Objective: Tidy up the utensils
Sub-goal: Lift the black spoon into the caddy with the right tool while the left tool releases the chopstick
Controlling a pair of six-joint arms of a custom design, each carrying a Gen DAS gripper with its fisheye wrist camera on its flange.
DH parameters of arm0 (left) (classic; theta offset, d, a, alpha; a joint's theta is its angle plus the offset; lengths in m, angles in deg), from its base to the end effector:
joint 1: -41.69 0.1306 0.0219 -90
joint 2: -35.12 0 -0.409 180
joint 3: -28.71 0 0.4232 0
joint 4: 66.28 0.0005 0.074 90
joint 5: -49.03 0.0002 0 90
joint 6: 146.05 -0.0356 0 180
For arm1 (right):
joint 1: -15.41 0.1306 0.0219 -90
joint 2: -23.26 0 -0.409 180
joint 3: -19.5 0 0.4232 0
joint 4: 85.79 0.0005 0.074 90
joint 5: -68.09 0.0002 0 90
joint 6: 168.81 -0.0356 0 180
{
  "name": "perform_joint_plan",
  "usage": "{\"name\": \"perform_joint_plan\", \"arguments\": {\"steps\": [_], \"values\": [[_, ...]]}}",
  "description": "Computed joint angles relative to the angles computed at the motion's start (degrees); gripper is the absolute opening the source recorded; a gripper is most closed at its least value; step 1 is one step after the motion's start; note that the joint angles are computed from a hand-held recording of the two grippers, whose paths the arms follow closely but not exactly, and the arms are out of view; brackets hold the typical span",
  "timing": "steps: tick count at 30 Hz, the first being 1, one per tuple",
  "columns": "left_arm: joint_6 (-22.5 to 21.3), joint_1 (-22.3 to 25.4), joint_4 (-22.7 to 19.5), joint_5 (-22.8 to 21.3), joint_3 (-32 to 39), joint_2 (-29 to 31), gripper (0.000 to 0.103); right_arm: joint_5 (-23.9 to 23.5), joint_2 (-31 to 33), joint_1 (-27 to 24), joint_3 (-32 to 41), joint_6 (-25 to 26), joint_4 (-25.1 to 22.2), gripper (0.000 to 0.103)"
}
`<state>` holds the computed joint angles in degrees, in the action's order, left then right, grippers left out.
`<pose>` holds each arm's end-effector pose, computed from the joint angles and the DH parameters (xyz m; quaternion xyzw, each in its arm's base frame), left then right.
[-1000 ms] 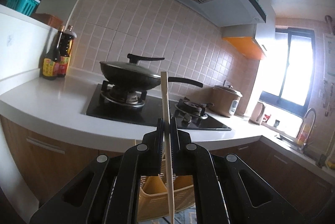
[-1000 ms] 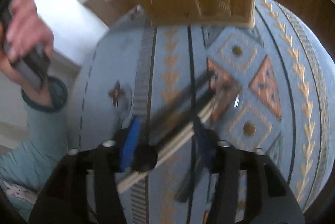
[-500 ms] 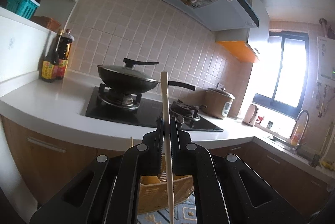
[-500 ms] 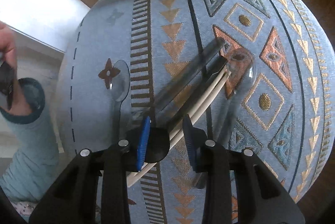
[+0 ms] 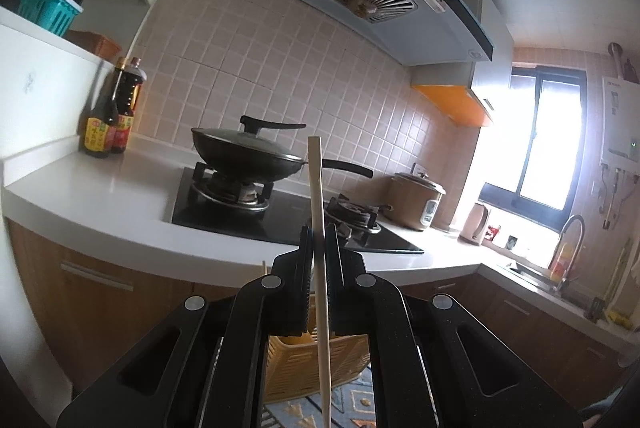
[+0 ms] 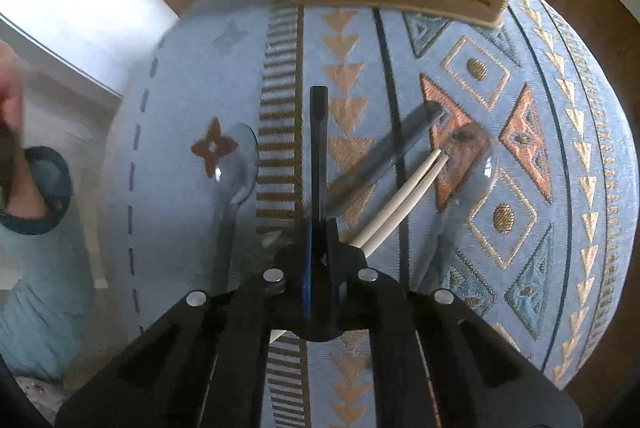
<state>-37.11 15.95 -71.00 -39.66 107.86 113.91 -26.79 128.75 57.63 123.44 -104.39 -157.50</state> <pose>0.4272 -0.2074 0.5259 0.0513 0.7317 -0.2661 0.6255 0.4319 0.3953 0.4084 -0.1492 0.9772 0.1161 0.0972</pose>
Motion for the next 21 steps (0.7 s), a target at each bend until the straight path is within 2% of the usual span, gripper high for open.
{"name": "perform_joint_plan", "arguments": {"steps": [3, 5, 12, 15, 19, 21], "values": [[-0.35, -0.19, -0.47, -0.40, 0.23, 0.13, 0.004, -2.23, -2.81, -0.92, -2.89, -0.17, 4.60, 0.005], [-0.69, -0.48, -0.26, -1.26, 0.36, 0.29, 0.004, -1.81, -5.13, -1.02, -4.32, 0.47, 8.75, 0.005], [0.89, -0.87, 1.60, -3.80, 3.74, 2.70, 0.004, 4.68, -11.82, -3.20, -5.74, 3.29, 28.32, 0.005], [0.34, -1.34, 1.69, -5.05, 6.15, 4.60, 0.004, 12.22, -11.18, -4.38, -3.53, 3.78, 35.60, 0.005], [0.37, -1.33, 0.75, -5.65, 10.55, 8.83, 0.004, 13.42, -7.41, -6.73, -0.54, 6.00, 42.28, 0.005], [0.28, -1.33, 0.67, -6.86, 11.78, 10.46, 0.004, 13.25, -5.18, -7.14, 0.71, 7.16, 44.19, 0.005]]}}
